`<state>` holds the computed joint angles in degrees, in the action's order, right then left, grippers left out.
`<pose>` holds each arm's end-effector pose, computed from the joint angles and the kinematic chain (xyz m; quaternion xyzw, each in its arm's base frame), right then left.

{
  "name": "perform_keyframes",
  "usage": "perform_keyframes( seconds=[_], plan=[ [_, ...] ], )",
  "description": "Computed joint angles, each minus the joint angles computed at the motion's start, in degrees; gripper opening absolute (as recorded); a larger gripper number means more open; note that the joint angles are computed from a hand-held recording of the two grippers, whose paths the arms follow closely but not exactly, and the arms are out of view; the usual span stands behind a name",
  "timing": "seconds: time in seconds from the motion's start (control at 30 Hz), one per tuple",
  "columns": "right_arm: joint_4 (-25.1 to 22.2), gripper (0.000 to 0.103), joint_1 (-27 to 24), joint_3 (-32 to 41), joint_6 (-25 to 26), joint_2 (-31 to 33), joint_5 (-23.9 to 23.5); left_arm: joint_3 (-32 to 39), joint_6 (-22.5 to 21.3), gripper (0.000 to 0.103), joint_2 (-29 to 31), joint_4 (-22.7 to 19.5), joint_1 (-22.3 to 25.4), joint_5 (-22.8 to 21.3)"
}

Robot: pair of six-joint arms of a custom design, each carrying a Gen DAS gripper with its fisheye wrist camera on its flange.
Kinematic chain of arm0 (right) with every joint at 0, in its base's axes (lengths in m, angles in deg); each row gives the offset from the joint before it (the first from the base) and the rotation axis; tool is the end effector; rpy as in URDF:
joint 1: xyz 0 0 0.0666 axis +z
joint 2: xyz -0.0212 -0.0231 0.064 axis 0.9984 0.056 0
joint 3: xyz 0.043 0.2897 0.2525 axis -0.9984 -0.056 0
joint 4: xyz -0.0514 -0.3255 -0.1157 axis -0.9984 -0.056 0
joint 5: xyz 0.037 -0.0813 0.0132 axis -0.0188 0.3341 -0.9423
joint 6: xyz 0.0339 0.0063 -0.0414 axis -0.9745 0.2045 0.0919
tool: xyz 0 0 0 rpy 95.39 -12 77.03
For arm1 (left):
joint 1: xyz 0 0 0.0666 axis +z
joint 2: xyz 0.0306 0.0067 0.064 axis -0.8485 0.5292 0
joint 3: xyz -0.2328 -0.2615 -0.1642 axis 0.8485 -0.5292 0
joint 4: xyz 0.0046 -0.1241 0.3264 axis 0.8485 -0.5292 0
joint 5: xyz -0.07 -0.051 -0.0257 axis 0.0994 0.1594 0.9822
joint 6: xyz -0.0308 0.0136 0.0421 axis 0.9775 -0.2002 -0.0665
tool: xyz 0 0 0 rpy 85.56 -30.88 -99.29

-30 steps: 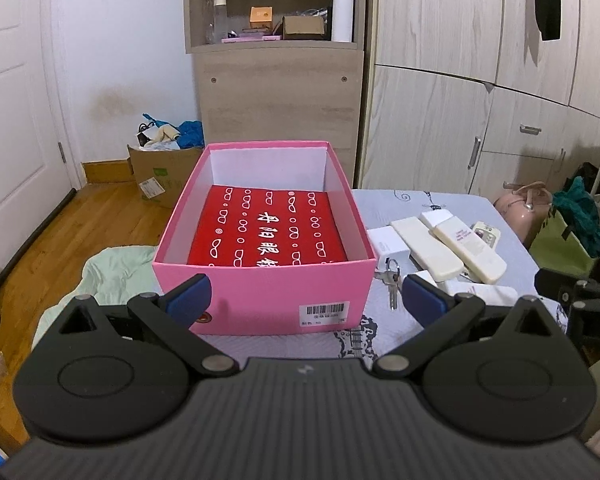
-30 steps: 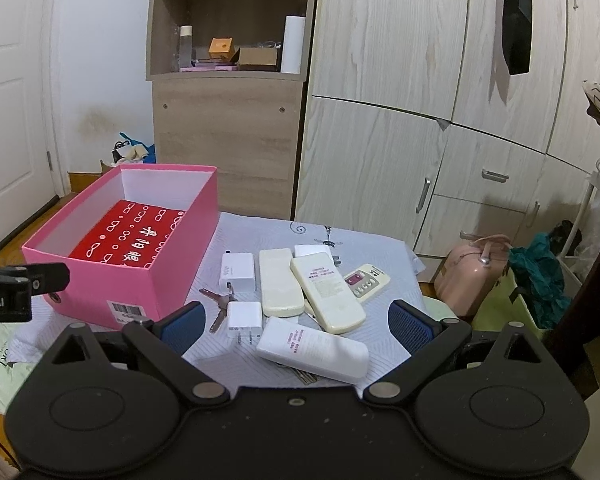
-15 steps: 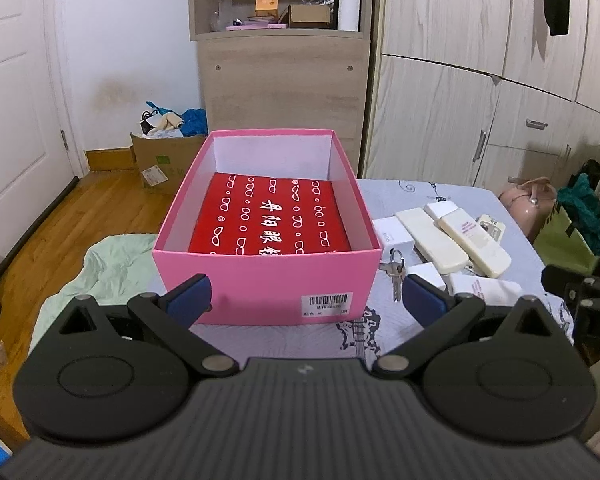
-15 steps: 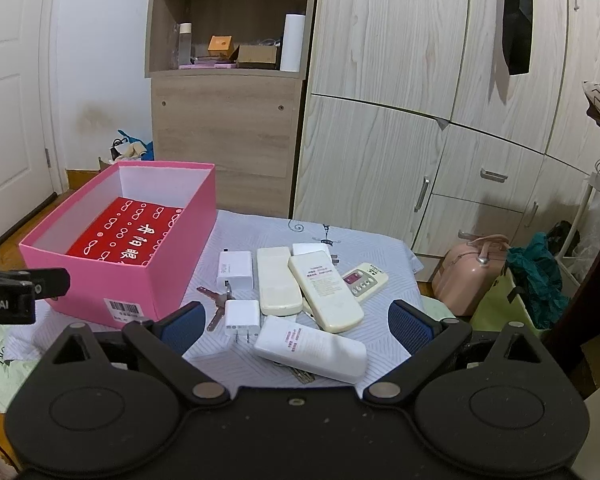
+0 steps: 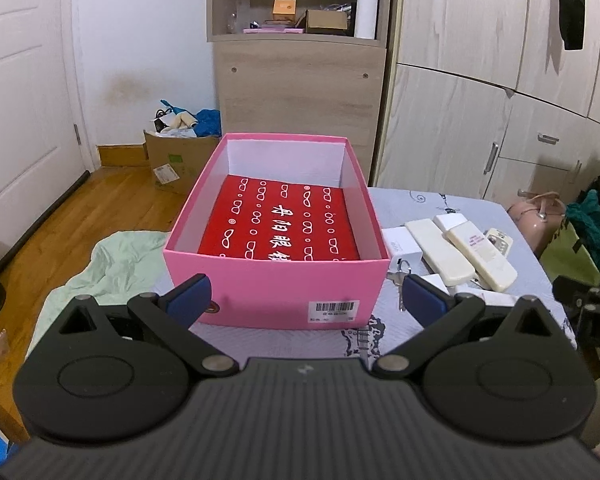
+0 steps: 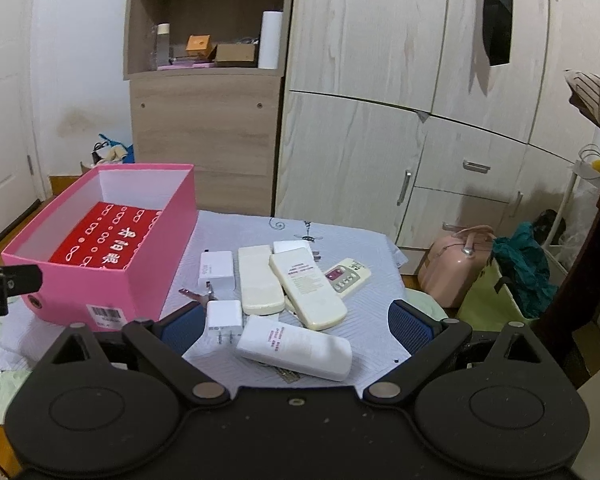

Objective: Organize rigid objects
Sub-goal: 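Move both tools toward the pink box and the white items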

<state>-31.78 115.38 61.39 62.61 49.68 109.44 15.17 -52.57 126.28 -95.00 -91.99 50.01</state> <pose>0.4025 0.1954 0.3989 0.0688 0.8691 -0.0813 0.4831 0.4388 -0.2816 0.4195 0.0589 0.8833 -0.0526 0.4621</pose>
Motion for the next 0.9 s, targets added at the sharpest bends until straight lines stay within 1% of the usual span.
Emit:
perform_keyframes(
  seconds=[0.17,0.33,0.57,0.67,0.9],
  plan=[
    [0.3,0.100,-0.1,-0.3,-0.9,-0.2,0.8,0.0,-0.2,0.103,0.1,0.1,0.0,-0.3],
    [0.6,0.100,-0.4,-0.5,-1.7,-0.3,1.1,0.6,0.1,0.103,0.4,-0.9,0.1,-0.2],
    [0.8,0.100,-0.3,-0.7,-1.0,-0.3,0.7,0.7,-0.8,0.103,0.6,-1.3,0.0,-0.2],
    [0.7,0.100,-0.3,-0.7,-1.0,-0.4,0.5,1.1,-0.2,0.103,0.7,-1.8,0.1,0.3],
    [0.5,0.100,-0.2,-0.7,-0.8,-0.4,0.5,2.2,-0.5,0.103,1.3,-3.4,0.1,0.3]
  ],
)
